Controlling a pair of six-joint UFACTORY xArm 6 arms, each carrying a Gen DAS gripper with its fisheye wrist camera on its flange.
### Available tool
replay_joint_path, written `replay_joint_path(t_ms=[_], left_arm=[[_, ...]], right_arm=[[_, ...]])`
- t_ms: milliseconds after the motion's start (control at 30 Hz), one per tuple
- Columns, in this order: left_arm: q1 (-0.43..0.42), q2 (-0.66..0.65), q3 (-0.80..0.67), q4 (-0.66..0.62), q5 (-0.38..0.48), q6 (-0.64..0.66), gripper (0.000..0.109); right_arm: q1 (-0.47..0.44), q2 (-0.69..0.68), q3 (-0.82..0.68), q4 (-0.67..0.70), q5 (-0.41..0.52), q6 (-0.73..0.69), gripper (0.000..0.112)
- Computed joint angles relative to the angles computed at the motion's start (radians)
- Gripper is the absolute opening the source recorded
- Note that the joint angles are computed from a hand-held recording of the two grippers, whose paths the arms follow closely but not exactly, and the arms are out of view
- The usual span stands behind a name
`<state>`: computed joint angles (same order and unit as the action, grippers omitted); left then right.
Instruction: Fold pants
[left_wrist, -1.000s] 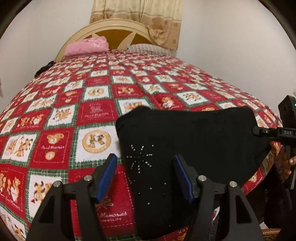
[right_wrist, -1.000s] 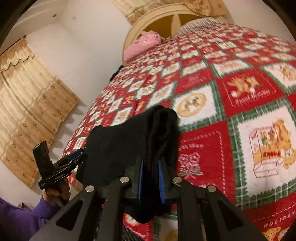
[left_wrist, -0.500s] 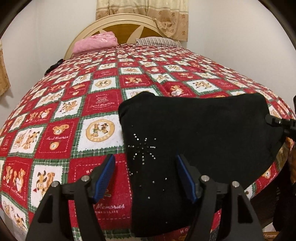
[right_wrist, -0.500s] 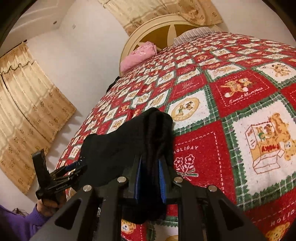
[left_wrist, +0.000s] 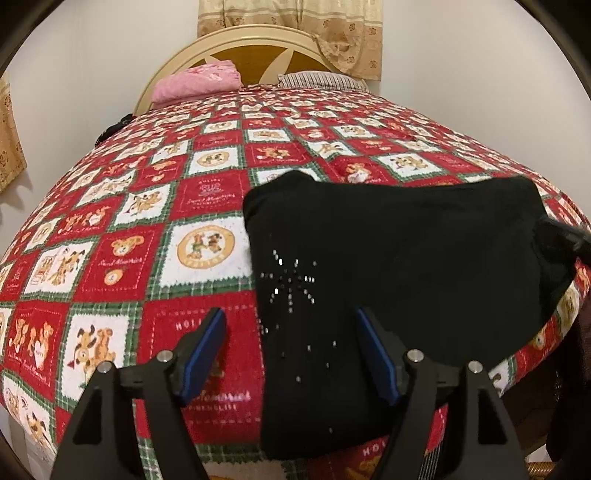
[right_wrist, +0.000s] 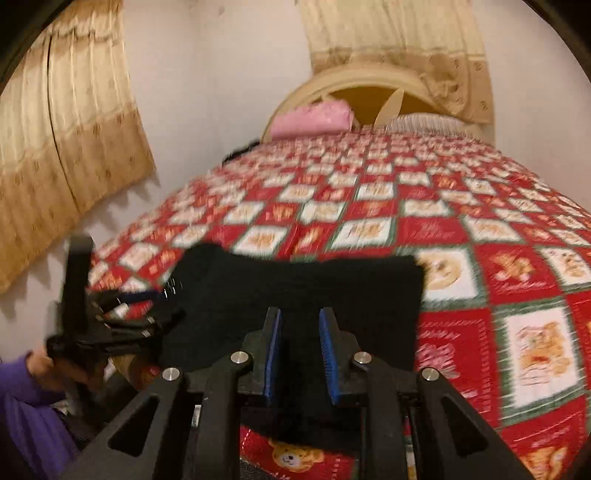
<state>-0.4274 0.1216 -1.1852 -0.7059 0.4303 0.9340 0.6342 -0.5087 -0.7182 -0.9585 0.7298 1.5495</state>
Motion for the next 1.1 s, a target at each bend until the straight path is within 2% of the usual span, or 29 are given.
replay_joint_path(t_ms=[100,200,400,500,567,600,667,700,767,800,867,933,967,1100], left_arm=[[0.009,-0.021,0.027,-0.044,0.021,0.051,0.075],[0.032,-0.036,0.036,-0.073,0.085,0.091,0.075],[0.058,-0.079,0.069,-0.069,0.152,0.194,0.075],[0.106,-0.09,0.053,-0.07,0.257,0.234,0.075],[0.144,-0.107,0.059,-0.078,0.296,0.254,0.075],[0.155,-0.118,0.071,-0.09,0.284,0.269,0.075],[0.178,-0.142,0.1,-0.139,0.234,0.313,0.075],[0.188,-0.147,0.107,-0.155,0.209,0.321,0.075],[0.206,-0.14,0.096,-0.166,0.191,0.307,0.075],[0.214,-0.13,0.084,-0.164,0.189,0.287,0.075],[0.225,-0.107,0.056,-0.156,0.187,0.25,0.075],[0.23,-0.085,0.03,-0.15,0.182,0.22,0.074],[0.232,-0.079,0.023,-0.149,0.177,0.213,0.074],[0.244,-0.045,-0.005,-0.152,0.184,0.195,0.075]], right_arm=[[-0.042,-0.024,0.066,0.042,-0.091,0.015,0.023],[-0.081,-0.064,0.118,0.028,-0.177,0.073,0.023],[-0.043,-0.013,0.068,0.015,-0.099,0.061,0.023],[-0.011,-0.01,0.04,-0.017,-0.055,0.091,0.023],[-0.004,-0.002,0.018,-0.094,-0.115,0.11,0.023],[-0.002,0.014,0.0,-0.116,-0.141,0.106,0.024],[0.001,0.071,-0.048,-0.165,-0.222,0.117,0.042],[0.003,0.1,-0.068,-0.194,-0.253,0.139,0.059],[0.002,0.189,-0.127,-0.239,-0.341,0.156,0.063],[-0.003,0.244,-0.162,-0.217,-0.396,0.116,0.063],[0.013,0.34,-0.228,-0.136,-0.426,0.001,0.062],[0.052,0.427,-0.303,-0.056,-0.367,-0.147,0.043],[0.072,0.48,-0.353,-0.022,-0.327,-0.224,0.04],[0.085,0.581,-0.437,0.027,-0.279,-0.36,0.039]])
